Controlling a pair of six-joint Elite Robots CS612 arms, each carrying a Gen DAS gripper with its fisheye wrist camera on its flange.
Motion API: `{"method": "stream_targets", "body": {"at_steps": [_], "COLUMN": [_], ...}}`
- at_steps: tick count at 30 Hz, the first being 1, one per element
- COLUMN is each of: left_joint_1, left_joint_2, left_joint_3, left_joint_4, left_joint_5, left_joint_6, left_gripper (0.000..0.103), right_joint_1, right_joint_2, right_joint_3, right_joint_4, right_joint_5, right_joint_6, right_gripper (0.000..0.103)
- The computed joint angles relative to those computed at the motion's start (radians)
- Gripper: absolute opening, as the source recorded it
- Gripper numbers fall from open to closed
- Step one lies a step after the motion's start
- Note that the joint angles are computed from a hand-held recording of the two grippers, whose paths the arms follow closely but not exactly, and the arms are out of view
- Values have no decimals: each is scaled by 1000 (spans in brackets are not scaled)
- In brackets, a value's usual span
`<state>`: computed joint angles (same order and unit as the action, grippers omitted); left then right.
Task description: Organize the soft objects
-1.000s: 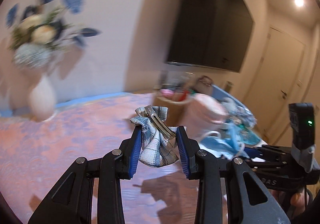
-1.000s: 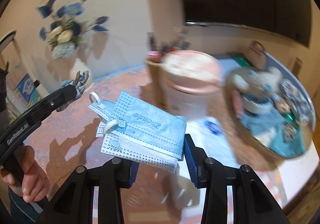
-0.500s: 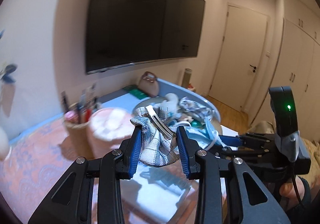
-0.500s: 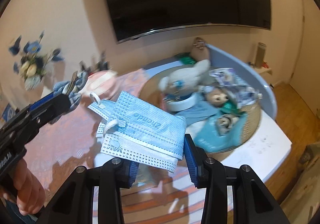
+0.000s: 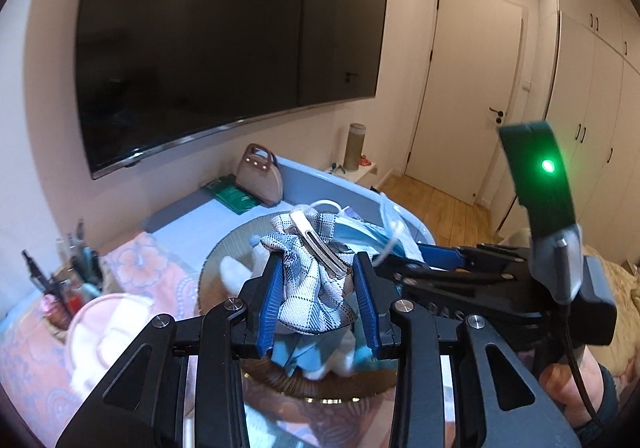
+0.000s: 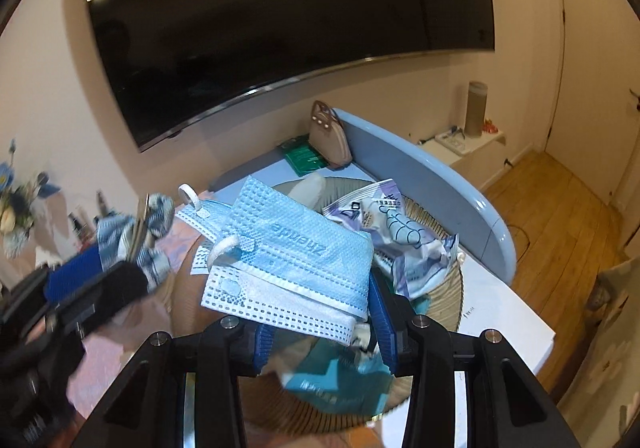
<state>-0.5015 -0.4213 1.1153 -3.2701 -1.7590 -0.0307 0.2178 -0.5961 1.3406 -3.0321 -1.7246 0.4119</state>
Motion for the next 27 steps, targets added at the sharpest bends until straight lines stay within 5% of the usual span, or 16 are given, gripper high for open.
{"method": "stream_targets", "body": {"at_steps": [1, 3, 6, 9, 11, 12, 14, 24, 27], "left_joint_1": [0, -1, -2, 3, 10, 10, 12, 21, 29], "left_joint_2": [4, 13, 27, 33, 33, 29, 26, -59, -109], "left_joint_3": [-7, -20, -39, -50, -51, -41, -31, 123, 241], "left_joint_4": [15, 32, 66, 107, 119, 101, 83, -49, -173], "left_joint_5": [-4, -8, 1, -24, -61, -62, -73, -78, -33], "left_joint_6": [2, 0, -6, -24, -38, -46, -46, -32, -17], "left_gripper": [32, 32, 32, 49, 79, 83, 84, 84, 84], "right_joint_1": [-5, -15, -21, -27, -32, -35, -38, -10, 6], "right_joint_2": [4, 14, 22, 17, 8, 5, -10, -39, -37], "right_joint_3": [-7, -17, -14, 3, 23, 32, 60, 112, 115], "right_joint_4": [10, 19, 23, 16, -4, -20, -53, -126, -151], "right_joint_5": [9, 35, 59, 84, 95, 105, 108, 130, 166], "right_joint_6": [14, 34, 60, 89, 104, 110, 134, 155, 151], "right_gripper": [44, 64, 70, 71, 72, 77, 85, 86, 88]}}
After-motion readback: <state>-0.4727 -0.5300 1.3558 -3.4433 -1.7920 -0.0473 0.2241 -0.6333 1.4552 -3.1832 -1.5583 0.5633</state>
